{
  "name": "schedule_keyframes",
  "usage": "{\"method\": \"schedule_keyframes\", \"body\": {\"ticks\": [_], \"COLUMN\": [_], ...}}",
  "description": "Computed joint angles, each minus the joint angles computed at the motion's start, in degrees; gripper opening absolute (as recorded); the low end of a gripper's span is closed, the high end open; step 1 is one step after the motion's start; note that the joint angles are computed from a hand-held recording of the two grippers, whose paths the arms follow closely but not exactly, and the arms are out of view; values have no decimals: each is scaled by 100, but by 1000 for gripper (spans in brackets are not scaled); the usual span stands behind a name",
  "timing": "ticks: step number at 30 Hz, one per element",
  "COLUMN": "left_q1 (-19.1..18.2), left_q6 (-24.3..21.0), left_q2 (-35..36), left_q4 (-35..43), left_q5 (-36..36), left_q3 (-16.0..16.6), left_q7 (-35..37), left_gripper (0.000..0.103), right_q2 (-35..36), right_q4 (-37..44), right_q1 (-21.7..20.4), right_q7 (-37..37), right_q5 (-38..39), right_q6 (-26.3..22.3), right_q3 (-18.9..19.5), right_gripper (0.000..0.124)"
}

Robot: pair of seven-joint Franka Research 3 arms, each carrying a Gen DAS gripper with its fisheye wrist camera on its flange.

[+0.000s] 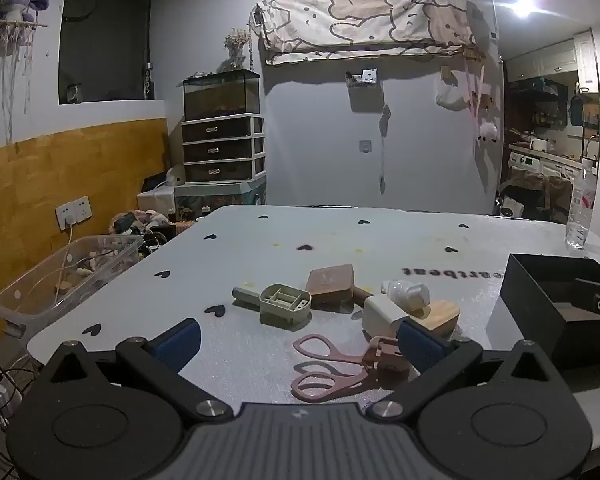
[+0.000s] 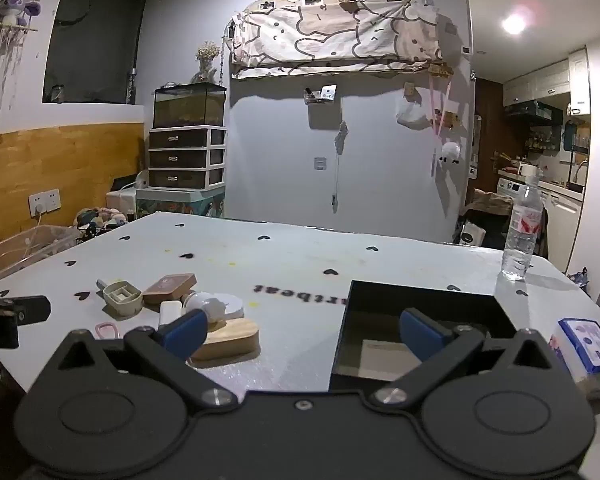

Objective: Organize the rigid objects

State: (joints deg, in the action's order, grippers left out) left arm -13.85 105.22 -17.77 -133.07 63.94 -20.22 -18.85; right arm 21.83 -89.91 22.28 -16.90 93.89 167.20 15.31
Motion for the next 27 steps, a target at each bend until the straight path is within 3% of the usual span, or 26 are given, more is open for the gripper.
{"method": "schedule_keyframes", "body": {"ticks": [27], "left_q1": [-60], "left_q6": [-97], "left_q2": [70], "left_q4": [78], "left_q5": [-4], "left_q3": [-16], "left_q7": [49], "left_gripper": [103], "right_q2": [-62], "right_q4": [-77], "right_q1": [50], "right_q7": [-73], "right_q5": [153], "right_q6": [14], "right_q3": [-54], "right_gripper": [103]}}
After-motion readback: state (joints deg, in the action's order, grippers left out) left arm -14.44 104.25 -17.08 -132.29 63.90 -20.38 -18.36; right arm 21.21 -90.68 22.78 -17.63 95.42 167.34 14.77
